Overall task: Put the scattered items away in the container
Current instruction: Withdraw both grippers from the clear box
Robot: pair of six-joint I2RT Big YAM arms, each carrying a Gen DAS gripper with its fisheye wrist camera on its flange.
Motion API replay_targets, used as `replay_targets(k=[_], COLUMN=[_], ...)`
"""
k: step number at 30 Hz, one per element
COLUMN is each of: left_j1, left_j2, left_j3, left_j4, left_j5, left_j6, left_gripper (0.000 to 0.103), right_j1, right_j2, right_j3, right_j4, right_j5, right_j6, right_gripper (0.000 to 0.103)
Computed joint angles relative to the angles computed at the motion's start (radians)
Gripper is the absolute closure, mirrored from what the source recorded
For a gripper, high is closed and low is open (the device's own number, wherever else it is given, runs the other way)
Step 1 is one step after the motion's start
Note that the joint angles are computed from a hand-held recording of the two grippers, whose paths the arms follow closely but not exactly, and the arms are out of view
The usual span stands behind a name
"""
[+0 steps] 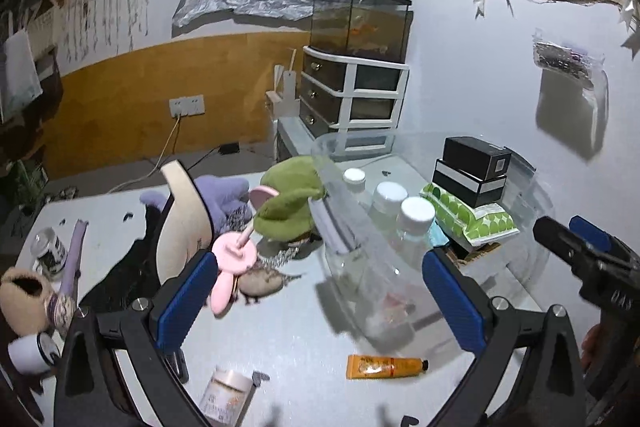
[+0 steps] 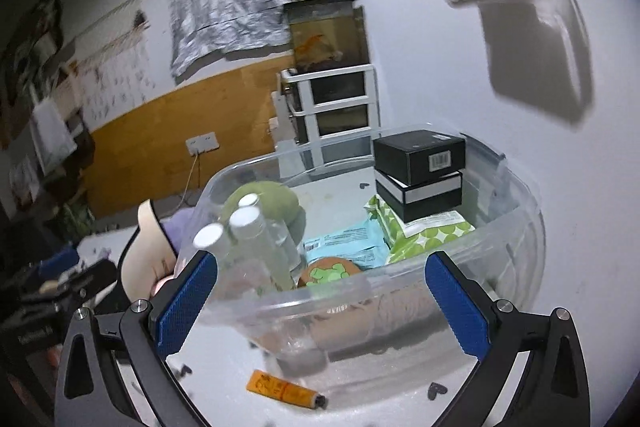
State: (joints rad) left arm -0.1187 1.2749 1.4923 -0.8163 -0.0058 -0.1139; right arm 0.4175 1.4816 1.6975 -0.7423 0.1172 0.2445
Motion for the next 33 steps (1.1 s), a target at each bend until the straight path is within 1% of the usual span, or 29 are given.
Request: replay_targets(k=[2, 4, 7, 11, 12, 15, 17, 21, 25, 30, 33], left_j1=[0.000, -0.002, -0.009, -0.004, -0.003, 0.003, 0.009, 0.024, 0.059, 0.114, 0.152], left_j2=[-0.005, -0.013, -0.025, -0.034, -0.035, -0.037, -0.038, -0.042, -0.046, -0.053, -0.060], left_j3=[-0.004, -0.012, -0.022, -0.027, -0.026, -0.026, -0.026, -0.026, -0.025, -0.026, -0.028], left_j4=[-0.020, -0.029, -0.026, -0.019, -0.020, -0.020, -0.026, -0.038, -0.058, -0.085, -0.105], left_j5=[-0.003, -0.010, -0.021, -0.011, -0.010, -0.004, 0.005, 0.023, 0.067, 0.123, 0.143], left_j6=[-0.020, -0.031, -0.017, -0.004, -0.001, 0.007, 0.019, 0.041, 0.059, 0.061, 0.068], left_gripper=[0.000, 0.000, 0.000, 0.000, 0.000, 0.000, 0.000, 0.000, 0.000, 0.000, 0.000], right_j1=[0.006, 0.007, 0.013, 0.031, 0.038, 0.051, 0.057, 0.055, 0.076, 0.113, 0.142], right_j2=[-0.002, -0.010, -0.021, -0.023, -0.023, -0.029, -0.033, -0.042, -0.022, -0.009, 0.009], right_j3=[-0.002, -0.011, -0.022, -0.018, -0.014, -0.017, -0.019, -0.026, 0.003, 0.026, 0.052], right_j4=[-0.003, 0.012, 0.027, 0.003, -0.008, -0.014, -0.018, -0.026, -0.076, -0.108, -0.131], right_j5=[0.000, -0.009, -0.013, 0.039, 0.067, 0.106, 0.123, 0.064, 0.073, 0.093, 0.125], right_j6=[-0.009, -0.009, -0.001, 0.012, 0.018, 0.030, 0.046, 0.090, 0.126, 0.155, 0.157], right_gripper=[0.000, 0.000, 0.000, 0.000, 0.000, 0.000, 0.000, 0.000, 0.000, 0.000, 0.000])
